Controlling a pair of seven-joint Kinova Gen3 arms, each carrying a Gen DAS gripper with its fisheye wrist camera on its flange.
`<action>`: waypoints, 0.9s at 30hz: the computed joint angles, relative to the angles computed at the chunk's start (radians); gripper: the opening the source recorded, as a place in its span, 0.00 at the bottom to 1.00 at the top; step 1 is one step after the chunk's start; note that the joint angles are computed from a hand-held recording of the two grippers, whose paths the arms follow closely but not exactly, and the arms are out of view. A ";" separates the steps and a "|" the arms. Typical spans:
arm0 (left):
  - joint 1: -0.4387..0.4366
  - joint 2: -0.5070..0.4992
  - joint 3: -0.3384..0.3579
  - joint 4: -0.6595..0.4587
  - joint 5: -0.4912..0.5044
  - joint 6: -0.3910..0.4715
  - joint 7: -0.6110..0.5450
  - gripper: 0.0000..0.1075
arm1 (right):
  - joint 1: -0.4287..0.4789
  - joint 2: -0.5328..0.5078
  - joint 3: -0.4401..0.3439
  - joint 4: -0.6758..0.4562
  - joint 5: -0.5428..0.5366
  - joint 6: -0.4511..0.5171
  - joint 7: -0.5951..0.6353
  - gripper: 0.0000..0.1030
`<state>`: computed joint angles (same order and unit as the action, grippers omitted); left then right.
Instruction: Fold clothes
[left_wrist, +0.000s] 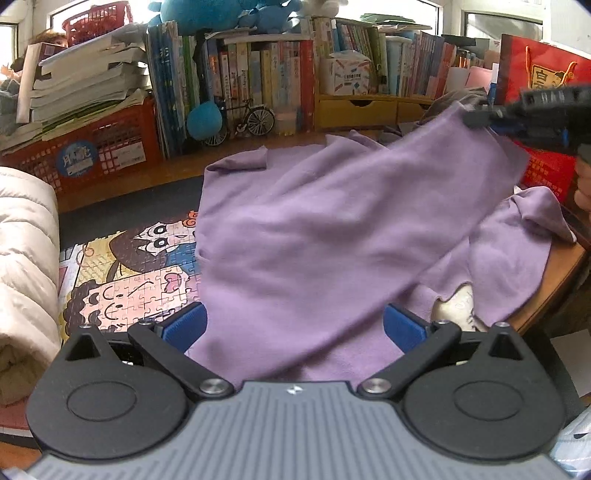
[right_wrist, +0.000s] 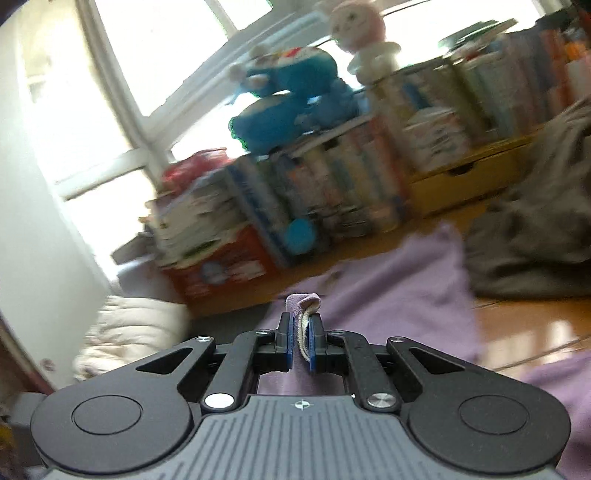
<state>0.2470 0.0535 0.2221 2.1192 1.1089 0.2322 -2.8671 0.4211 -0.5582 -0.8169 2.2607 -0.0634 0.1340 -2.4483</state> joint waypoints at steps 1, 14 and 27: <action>0.003 0.001 0.001 -0.003 -0.008 0.002 0.007 0.95 | 0.006 -0.010 0.006 -0.001 0.004 0.040 0.003 0.09; 0.389 0.038 -0.338 -0.058 -0.373 -0.012 0.351 0.95 | 0.213 0.061 -0.249 -0.101 0.199 0.414 -0.139 0.37; 0.197 -0.023 -0.264 -0.025 -0.341 0.047 0.324 0.95 | 0.191 0.088 -0.229 -0.039 0.237 0.000 -0.130 1.00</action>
<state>0.4441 0.0308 -0.0416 2.0940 0.7683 0.2788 -2.5430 0.6118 -0.4698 -1.0462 2.2221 0.1737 0.1337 -2.5788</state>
